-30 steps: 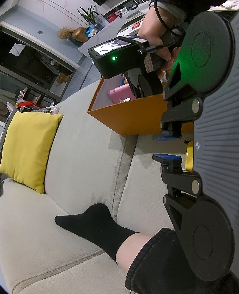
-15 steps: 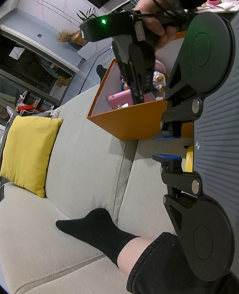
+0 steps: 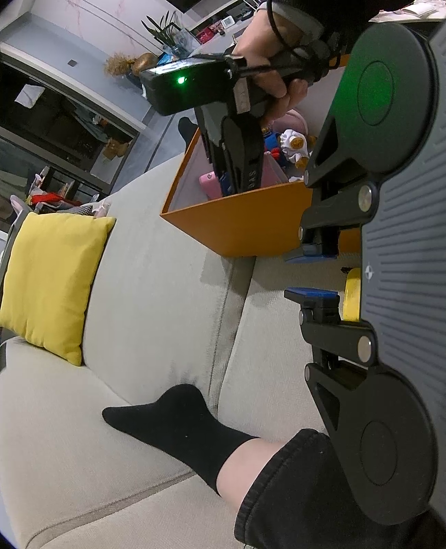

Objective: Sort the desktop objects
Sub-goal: 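Withdraw right tool from the box while left tool moves toward yellow tape measure, then move right tool to the white box beside the pink toy on the sofa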

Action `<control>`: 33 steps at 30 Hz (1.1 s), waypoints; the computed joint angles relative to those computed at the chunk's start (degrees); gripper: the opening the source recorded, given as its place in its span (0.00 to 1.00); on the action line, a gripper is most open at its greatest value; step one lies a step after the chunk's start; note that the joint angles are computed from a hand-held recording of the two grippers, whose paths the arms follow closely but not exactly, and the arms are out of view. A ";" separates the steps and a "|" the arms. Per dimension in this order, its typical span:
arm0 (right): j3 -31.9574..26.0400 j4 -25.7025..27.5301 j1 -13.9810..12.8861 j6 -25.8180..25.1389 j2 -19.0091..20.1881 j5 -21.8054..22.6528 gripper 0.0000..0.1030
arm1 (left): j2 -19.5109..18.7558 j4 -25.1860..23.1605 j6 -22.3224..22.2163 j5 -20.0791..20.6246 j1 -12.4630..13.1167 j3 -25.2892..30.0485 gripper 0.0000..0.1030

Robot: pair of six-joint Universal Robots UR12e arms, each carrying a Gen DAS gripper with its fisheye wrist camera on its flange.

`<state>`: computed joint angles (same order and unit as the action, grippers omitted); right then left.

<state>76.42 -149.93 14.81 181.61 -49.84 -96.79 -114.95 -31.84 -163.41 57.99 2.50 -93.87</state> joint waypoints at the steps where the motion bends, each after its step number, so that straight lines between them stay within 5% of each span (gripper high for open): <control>1: -0.11 -0.46 -0.07 0.05 0.19 0.16 0.19 | -0.01 -0.03 -0.07 0.04 -0.01 0.01 0.15; 17: 0.43 -2.43 -0.29 3.04 -0.08 1.01 0.20 | 0.57 0.27 0.44 0.20 0.19 -0.49 0.15; 23: 5.86 -10.23 0.79 5.07 -3.91 0.53 0.28 | 2.69 1.36 0.65 -0.18 1.39 -2.34 0.15; 25: 7.45 -12.68 1.33 4.66 -5.31 0.85 0.41 | 3.50 1.62 0.52 0.36 1.93 -2.98 0.15; 33: 8.52 -11.73 3.14 -2.36 -8.09 8.30 0.41 | 6.56 0.17 1.12 4.43 3.41 -5.68 0.16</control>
<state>84.94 -161.67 17.95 179.25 -57.93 -88.49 -108.39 -31.68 -162.29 62.42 5.91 -99.56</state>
